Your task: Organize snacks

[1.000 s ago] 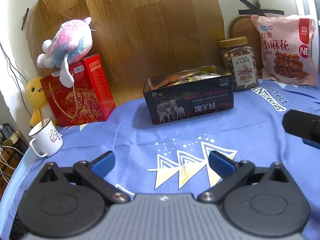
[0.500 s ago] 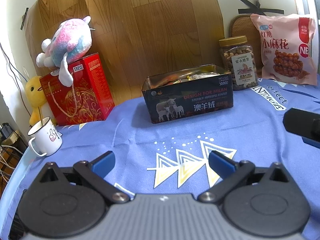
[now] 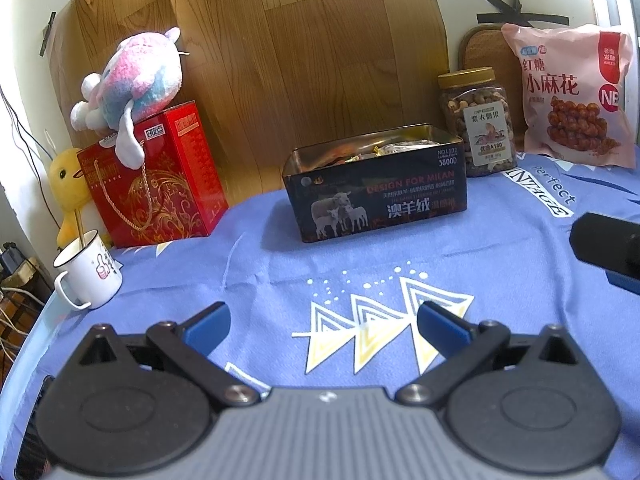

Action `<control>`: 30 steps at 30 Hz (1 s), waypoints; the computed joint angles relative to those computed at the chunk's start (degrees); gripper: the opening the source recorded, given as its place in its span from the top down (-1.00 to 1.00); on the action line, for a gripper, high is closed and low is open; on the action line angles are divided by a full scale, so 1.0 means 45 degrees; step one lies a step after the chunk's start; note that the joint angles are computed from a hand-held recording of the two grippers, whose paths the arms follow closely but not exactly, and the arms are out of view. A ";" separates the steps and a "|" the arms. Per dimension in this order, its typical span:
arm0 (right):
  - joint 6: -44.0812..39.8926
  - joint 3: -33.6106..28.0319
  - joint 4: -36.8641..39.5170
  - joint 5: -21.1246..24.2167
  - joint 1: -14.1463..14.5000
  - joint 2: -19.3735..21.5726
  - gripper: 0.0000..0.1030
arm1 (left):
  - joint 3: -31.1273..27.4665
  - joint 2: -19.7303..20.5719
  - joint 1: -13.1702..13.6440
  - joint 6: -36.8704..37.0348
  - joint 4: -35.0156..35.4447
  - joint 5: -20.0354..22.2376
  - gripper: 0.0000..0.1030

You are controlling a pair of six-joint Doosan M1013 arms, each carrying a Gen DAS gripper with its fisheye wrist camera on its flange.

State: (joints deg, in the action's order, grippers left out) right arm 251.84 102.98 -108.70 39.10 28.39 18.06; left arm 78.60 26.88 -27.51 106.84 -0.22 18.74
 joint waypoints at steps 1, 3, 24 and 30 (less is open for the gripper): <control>0.0003 0.0001 -0.0003 -0.0004 -0.0002 -0.0001 -0.71 | 0.0017 -0.0007 -0.0002 0.0012 -0.0007 -0.0007 -0.99; 0.0013 0.0004 -0.0012 -0.0009 -0.0005 -0.0001 -0.71 | -0.0009 0.0016 0.0006 0.0083 -0.0069 0.0003 -0.99; 0.0055 0.0022 -0.0049 -0.0038 -0.0024 -0.0003 -0.71 | -0.0048 0.0038 0.0002 0.0321 -0.0296 0.0056 -0.99; 0.0071 0.0038 -0.0084 0.0001 -0.0023 0.0001 -0.71 | 0.0072 -0.0059 0.0085 0.2360 -0.2333 -0.0140 -0.99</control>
